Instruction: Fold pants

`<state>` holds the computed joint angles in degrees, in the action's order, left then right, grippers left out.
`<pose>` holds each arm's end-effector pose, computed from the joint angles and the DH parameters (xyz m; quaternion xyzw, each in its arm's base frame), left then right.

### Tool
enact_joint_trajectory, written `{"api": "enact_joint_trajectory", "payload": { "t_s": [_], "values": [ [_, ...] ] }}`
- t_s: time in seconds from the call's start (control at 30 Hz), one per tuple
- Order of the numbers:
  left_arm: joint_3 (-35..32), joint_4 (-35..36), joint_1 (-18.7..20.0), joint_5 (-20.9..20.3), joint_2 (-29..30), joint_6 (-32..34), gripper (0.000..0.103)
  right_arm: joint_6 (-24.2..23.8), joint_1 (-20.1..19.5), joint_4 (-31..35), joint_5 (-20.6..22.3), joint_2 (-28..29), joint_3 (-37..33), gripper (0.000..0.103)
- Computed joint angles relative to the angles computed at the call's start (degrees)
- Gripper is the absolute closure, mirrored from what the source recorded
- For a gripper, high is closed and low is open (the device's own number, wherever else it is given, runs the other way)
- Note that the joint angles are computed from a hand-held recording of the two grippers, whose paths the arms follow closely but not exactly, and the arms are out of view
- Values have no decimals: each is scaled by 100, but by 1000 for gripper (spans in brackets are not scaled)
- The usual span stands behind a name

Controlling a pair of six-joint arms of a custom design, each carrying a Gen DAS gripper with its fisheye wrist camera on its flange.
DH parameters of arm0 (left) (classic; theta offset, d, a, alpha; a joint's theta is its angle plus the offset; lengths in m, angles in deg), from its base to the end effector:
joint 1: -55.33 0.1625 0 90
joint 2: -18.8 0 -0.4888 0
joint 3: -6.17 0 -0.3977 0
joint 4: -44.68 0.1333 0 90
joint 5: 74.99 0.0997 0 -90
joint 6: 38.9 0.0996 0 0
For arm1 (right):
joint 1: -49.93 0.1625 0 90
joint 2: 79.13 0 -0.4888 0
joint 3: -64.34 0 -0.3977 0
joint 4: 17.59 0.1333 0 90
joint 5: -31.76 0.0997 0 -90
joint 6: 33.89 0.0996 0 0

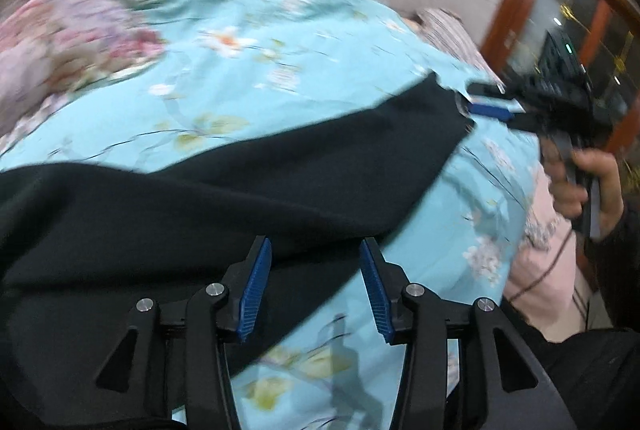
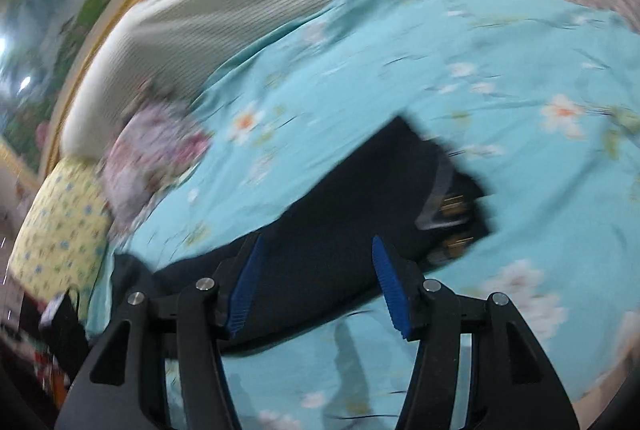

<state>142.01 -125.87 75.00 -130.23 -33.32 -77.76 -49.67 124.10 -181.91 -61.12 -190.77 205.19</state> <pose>-0.3491 -0.3266 0.0658 0.2667 0.9160 -0.2281 0.1945 0.0395 -0.3310 0.4232 -0.0100 -0.9232 0.3626 0.1268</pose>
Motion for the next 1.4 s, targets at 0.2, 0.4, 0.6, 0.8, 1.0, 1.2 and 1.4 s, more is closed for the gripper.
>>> {"api": "enact_joint_trajectory", "payload": {
  "t_s": [0.2, 0.4, 0.6, 0.8, 1.0, 1.2, 1.4],
  "values": [
    [434, 463, 55, 490, -891, -742, 50, -131, 632, 162, 33, 636, 117, 46],
    [725, 1026, 116, 822, -1761, -1099, 47, -156, 1260, 132, -127, 1386, 95, 46],
    [731, 1941, 225, 1199, -2494, -1373, 39, -272, 1679, 365, -209, 2048, -146, 46],
    [530, 2685, 750, 1362, -3058, -1157, 34, -311, 1932, 505, -202, 2669, -412, 46],
    [313, 2169, 1665, 914, -3156, -227, 27, -418, 2109, 661, -271, 3109, -609, 46],
    [-123, 1936, 2586, 18, -2823, 470, 27, -475, 2200, 775, -316, 3420, -782, 46],
    [-127, 1332, 2747, -343, -2657, 801, 56, -521, 2276, 863, -299, 3609, -860, 46]
  ]
}}
